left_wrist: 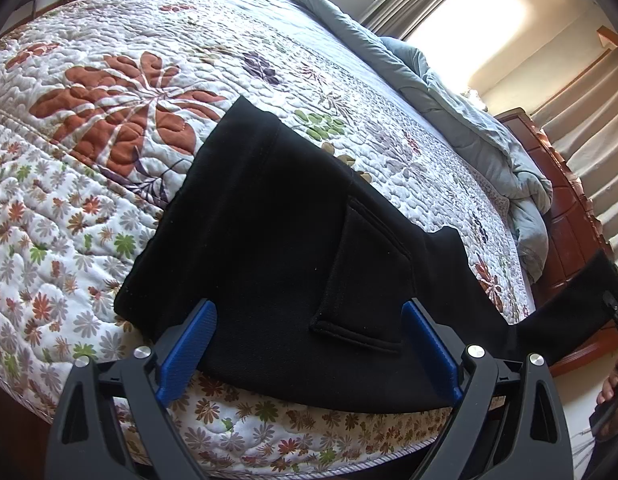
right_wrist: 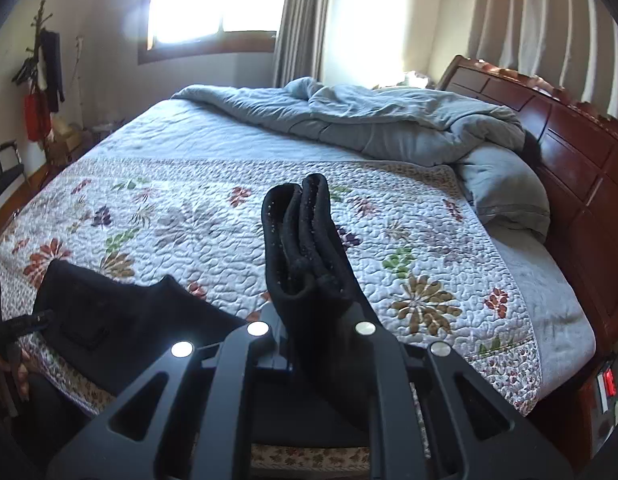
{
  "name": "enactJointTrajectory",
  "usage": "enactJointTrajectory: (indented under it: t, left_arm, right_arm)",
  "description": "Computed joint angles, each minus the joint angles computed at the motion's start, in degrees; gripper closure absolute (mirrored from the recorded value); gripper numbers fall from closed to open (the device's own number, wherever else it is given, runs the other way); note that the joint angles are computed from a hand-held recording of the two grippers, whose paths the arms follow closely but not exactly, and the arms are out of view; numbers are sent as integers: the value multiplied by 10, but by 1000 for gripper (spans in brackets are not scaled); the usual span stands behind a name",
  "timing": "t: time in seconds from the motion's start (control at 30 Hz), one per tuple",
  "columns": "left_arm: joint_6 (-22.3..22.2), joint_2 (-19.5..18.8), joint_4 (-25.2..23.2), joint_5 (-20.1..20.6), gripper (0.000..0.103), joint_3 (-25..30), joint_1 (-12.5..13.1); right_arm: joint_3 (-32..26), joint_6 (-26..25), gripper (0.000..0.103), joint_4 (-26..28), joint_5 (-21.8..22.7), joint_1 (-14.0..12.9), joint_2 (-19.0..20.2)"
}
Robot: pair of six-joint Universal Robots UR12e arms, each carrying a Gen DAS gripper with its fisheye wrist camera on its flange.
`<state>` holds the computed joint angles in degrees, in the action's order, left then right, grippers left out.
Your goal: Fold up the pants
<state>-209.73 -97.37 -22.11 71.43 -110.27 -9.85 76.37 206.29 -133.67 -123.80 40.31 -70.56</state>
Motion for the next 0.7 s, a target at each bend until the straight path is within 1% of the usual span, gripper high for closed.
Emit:
enactJointTrajectory:
  t: [0.1, 0.4, 0.47, 0.6, 0.7]
  left_arm:
    - [-2, 1, 3, -3, 9, -2, 1]
    - [-1, 5, 6, -9, 9, -6, 4]
    - [-2, 5, 7, -9, 9, -7, 4]
    - [-2, 6, 7, -10, 9, -7, 4]
    - [-2, 6, 7, -10, 9, -7, 4]
  right_arm:
    - [-13, -19, 93, 13, 1, 6, 13]
    - [-51, -46, 93, 44, 19, 16, 51]
    - [-60, -55, 93, 52, 17, 19, 60]
    - [-80, -91, 93, 73, 4, 30, 81]
    - [-87, -103, 93, 84, 4, 34, 90]
